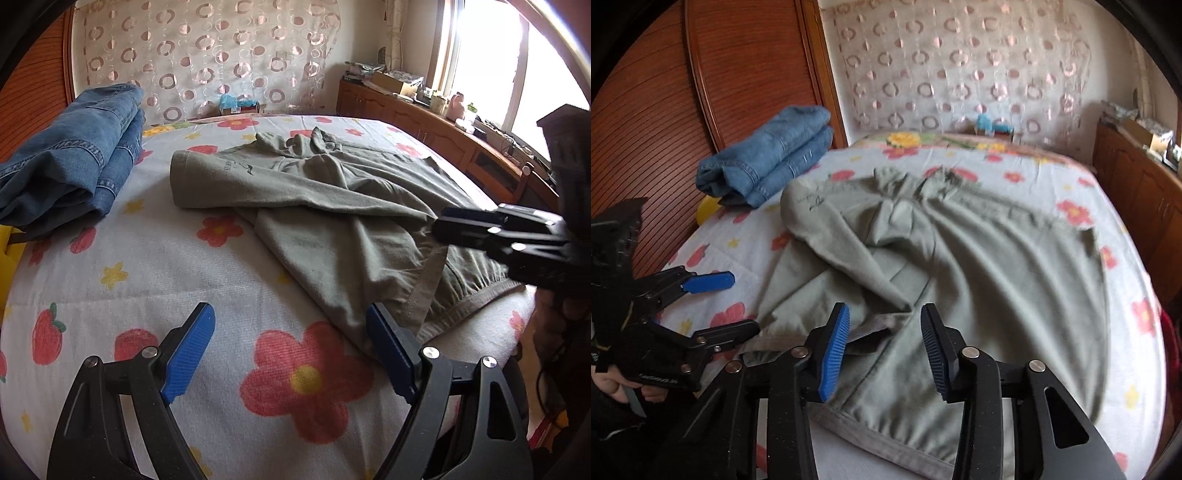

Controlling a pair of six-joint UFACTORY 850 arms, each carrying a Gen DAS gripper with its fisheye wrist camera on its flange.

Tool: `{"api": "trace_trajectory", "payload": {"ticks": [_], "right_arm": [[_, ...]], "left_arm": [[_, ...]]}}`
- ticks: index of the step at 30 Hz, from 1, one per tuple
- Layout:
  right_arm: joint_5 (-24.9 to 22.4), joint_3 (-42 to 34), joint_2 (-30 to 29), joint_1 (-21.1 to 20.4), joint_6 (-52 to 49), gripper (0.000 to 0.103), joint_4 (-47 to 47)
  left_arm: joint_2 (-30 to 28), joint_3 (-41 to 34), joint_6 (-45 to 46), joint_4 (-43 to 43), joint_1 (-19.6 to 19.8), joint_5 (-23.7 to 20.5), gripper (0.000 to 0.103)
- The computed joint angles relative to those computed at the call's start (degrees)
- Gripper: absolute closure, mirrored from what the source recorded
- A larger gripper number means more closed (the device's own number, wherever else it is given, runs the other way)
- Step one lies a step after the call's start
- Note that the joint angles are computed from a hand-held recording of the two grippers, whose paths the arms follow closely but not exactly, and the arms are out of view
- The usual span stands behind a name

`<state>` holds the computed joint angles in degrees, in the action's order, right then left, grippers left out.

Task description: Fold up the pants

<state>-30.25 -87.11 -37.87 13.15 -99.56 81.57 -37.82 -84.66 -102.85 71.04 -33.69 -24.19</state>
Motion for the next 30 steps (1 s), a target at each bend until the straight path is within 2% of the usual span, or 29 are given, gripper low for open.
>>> {"api": "trace_trajectory", "payload": {"ticks": [3,6,7,10,12,21,27,30], "right_arm": [[-0.2,-1.7,-1.1,0.0,5.5,0.068,-4.1],[-1.9,-3.1,-1.8,0.0,7.7,0.081,-5.2],[-2.1,-2.6,-1.5,0.0,6.4,0.087,-4.1],[-3.2,-0.5,0.0,0.0,-0.7,0.095,2.5],[-5.6,2.0,1.5,-0.8,-6.9,0.097,8.5],[-7.7,12.4,9.1,-2.8,-28.3,0.098,28.4],[-9.6,15.9,10.7,-4.4,-32.3,0.098,33.0],[-8.5,17.1,10.7,-4.4,-34.6,0.098,34.7]], "left_arm": [[0.2,0.3,-1.5,1.6,-0.4,-0.9,0.018],[0.4,0.6,-2.8,2.7,-0.4,-0.9,0.018],[0.4,0.5,-3.1,2.8,-0.4,-0.9,0.018],[0.3,0.4,-3.5,2.9,-0.3,-0.9,0.018],[0.6,0.6,-4.2,3.7,-0.4,-1.0,0.018],[1.9,0.1,-6.7,7.4,-0.6,0.3,0.018],[1.1,-2.7,-5.1,8.3,-1.3,-0.5,0.018],[0.5,-3.9,-4.3,8.8,-1.7,-0.7,0.018]]}}
